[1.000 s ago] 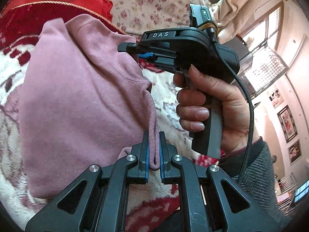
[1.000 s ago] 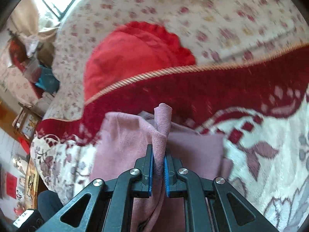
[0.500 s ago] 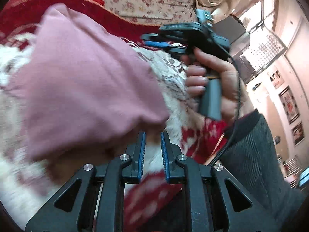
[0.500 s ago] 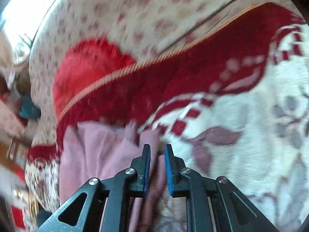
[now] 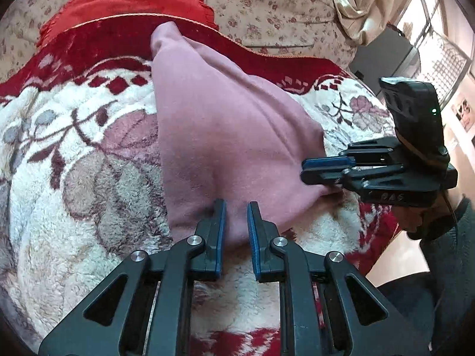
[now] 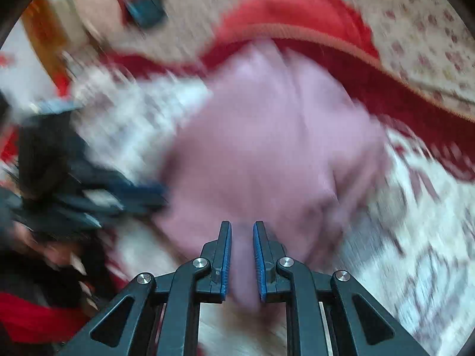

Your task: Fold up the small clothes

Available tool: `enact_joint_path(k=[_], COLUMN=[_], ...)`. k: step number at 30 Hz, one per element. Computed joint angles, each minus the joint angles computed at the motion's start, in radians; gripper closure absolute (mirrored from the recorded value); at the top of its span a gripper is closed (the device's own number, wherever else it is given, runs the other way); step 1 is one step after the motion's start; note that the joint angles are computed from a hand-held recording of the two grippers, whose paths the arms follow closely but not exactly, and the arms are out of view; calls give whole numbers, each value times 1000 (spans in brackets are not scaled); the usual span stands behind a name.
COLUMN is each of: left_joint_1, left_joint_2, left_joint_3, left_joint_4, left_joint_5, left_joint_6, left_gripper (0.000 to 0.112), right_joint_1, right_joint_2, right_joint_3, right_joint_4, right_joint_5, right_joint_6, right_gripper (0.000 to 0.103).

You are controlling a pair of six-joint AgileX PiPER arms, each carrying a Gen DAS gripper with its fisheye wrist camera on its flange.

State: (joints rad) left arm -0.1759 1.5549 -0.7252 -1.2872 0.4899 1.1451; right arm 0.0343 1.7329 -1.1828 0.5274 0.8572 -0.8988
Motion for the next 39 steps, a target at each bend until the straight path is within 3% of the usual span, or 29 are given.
enact_joint_path(k=[3,5,7,8,11,13,15,17,19,22,25,27,29,31,32,34,37,39], left_joint_1=[14,6,-11,-19,-12,-17,-6,-3,-5,16,7,8,3,12,17,25,25,37], left_joint_2=[-52,-73,-31,29,221,343,398,356,322,327,394,519,616,632,620,597,537,471], left_joint_3=[-48,-104,-213,-303,-542,-665,-672,-589,-560,-637,-784,-975,-1110,-1098,-1069,-1033,-971,-900], left_joint_4=[125,149,239,305,451,601,613,515,497,480,624,765,895,884,852,825,830,778], left_joint_5=[45,26,-20,-26,31,55,68,0,-12,41,41,149,261,242,215,195,166,148], left_joint_6=[-151,-154,-246,-340,-526,-695,-712,-588,-558,-577,-718,-868,-1004,-1017,-991,-960,-949,-890], left_gripper=[99,99,99,99,99,99,99,99,99,99,99,99,99,99,99,99,99,99], right_joint_1=[-33,-75,-74,-53,-6,33,20,-30,-43,0,18,45,85,123,130,111,57,44], right_joint_2=[-36,-71,-77,-70,19,114,179,189,183,140,175,200,262,350,406,485,447,361], right_joint_3=[-1,2,-5,-14,-113,-197,-254,-279,-294,-275,-335,-377,-479,-600,-676,-735,-695,-598], right_joint_4=[44,190,245,254,158,-27,-90,-26,-50,-127,-77,-93,-137,-315,-383,-399,-296,-291], right_joint_5=[20,42,-20,-101,-176,-183,-140,-80,-60,-125,-184,-219,-197,-132,-58,24,12,-55], right_joint_6=[-11,-102,-98,-42,149,328,398,393,427,516,499,526,573,724,787,824,780,764], right_gripper=[92,92,90,90,90,90,90,86,86,86,86,85,84,83,83,83,83,83])
